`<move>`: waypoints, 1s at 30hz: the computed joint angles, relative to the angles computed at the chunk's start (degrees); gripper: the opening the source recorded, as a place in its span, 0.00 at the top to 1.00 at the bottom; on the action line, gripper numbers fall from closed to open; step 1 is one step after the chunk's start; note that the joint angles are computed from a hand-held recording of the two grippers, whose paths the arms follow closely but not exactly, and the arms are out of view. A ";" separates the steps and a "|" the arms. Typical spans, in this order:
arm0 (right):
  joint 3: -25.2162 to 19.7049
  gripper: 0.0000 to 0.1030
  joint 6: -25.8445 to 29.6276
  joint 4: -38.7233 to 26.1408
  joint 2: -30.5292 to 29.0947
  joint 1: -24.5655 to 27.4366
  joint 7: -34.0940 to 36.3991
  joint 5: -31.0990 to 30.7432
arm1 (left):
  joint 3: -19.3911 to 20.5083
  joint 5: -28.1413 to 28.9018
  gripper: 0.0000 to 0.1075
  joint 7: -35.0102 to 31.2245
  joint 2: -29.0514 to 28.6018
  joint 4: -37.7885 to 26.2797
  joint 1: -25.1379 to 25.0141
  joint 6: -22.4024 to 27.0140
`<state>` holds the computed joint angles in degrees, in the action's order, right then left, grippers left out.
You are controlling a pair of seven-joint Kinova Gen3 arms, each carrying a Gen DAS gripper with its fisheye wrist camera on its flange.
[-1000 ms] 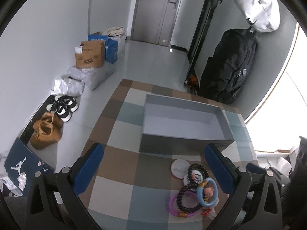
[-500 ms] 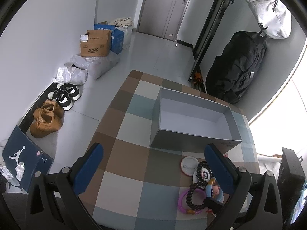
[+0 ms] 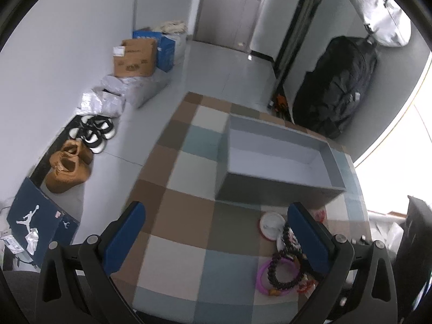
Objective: Organize jewelry
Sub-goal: 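Lower the right gripper onto the blue ring teether and close it, then grasp the black beaded bracelet with the left gripper while the right lifts the blue ring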
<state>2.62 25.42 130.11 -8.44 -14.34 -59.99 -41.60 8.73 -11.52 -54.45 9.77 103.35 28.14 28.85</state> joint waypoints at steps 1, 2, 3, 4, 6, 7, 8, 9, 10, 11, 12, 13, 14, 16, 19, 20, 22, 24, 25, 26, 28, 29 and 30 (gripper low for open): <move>0.55 0.40 -0.09 0.12 -0.18 0.06 0.33 -0.82 | 0.54 1.03 0.05 -1.25 0.15 -0.09 -0.51 0.29; 0.77 0.40 -0.47 0.25 -0.24 0.10 0.44 -1.32 | 0.88 1.76 0.05 -2.24 0.23 -0.05 -0.79 0.48; 1.14 0.40 -0.36 0.24 -0.69 0.59 0.14 -1.22 | 1.38 3.02 0.05 -3.80 0.27 -0.01 -1.35 0.61; 1.37 0.40 -0.80 0.45 -1.20 1.02 -0.46 -1.21 | 1.91 4.45 0.05 -5.59 0.27 0.09 -1.94 0.76; 2.49 0.40 -0.67 0.51 -1.95 1.51 -1.06 -1.43 | 2.28 5.33 0.05 -7.56 0.19 0.39 -1.82 1.08; 3.00 0.40 -0.56 0.55 -2.19 1.67 -1.35 -1.58 | 2.33 5.52 0.05 -8.19 0.22 0.30 -1.55 1.34; 3.42 0.40 -0.39 0.62 -2.46 2.09 -2.05 -1.50 | 2.84 6.34 0.05 -9.75 0.29 0.29 -1.73 1.59; 3.77 0.40 -0.15 0.66 -2.65 2.39 -2.64 -1.37 | 3.20 7.23 0.05 -11.29 0.48 0.08 -1.82 2.03; 4.25 0.40 0.16 0.75 -2.85 2.55 -2.92 -1.49 | 3.38 7.65 0.05 -12.28 0.70 -0.16 -1.63 2.47; 4.54 0.40 0.22 0.89 -3.05 2.69 -3.17 -1.53 | 3.64 7.98 0.05 -13.25 0.99 -0.46 -1.26 3.12; 4.65 0.40 0.15 1.07 -3.45 2.91 -3.63 -1.40 | 4.06 9.02 0.05 -15.04 1.21 -0.73 -1.53 3.52; 4.87 0.40 -0.06 1.29 -3.84 2.86 -3.77 -1.46 | 4.09 9.34 0.05 -15.90 1.39 -0.99 -1.26 3.83; 4.90 0.40 -0.56 1.49 -4.12 2.66 -3.99 -1.52 | 4.15 9.19 0.05 -16.54 1.59 -1.24 -0.67 4.18; 5.10 0.40 -1.19 1.88 -4.97 2.30 -4.56 -1.01 | 4.07 8.68 0.05 -17.65 1.98 -1.67 0.36 4.95; 6.00 0.40 -1.41 2.41 -6.11 1.66 -5.30 -0.10 | 3.53 6.29 0.05 -17.09 2.67 -2.41 2.77 6.27; 6.04 0.40 -1.34 2.52 -6.45 1.61 -5.91 0.45 | 3.25 5.17 0.06 -16.58 2.95 -2.73 3.63 6.84; 6.70 0.40 -1.24 2.69 -7.04 1.20 -6.57 1.09 | 2.99 3.90 0.13 -16.43 3.28 -3.15 4.48 7.75; 7.84 0.40 -1.34 2.85 -7.42 0.46 -6.55 1.13 | 2.68 2.62 0.16 -16.05 3.77 -3.65 5.28 8.82; 8.15 0.40 -1.45 2.92 -7.66 0.26 -6.75 1.18 | 2.60 2.38 0.19 -15.93 3.87 -3.73 5.42 9.06; 8.59 0.40 -1.58 2.97 -7.74 -0.06 -6.75 1.16 | 2.61 2.38 0.21 -16.10 4.04 -3.86 5.36 9.29; 9.36 0.40 -1.64 3.05 -7.99 -0.53 -6.88 1.12 | 2.88 3.21 0.30 -17.17 4.25 -4.18 4.81 9.88; 9.86 0.40 -1.67 3.26 -8.21 -0.83 -6.69 1.04 | 2.78 3.00 0.33 -16.83 4.46 -4.26 5.14 9.85; 10.08 0.40 -1.65 3.31 -8.36 -0.94 -6.81 1.07 | 2.76 3.02 0.37 -16.91 4.50 -4.25 5.19 9.97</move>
<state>12.70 23.76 133.42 -16.80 -15.28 -66.80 -40.53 11.48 -8.50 -71.36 14.27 99.10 33.32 38.82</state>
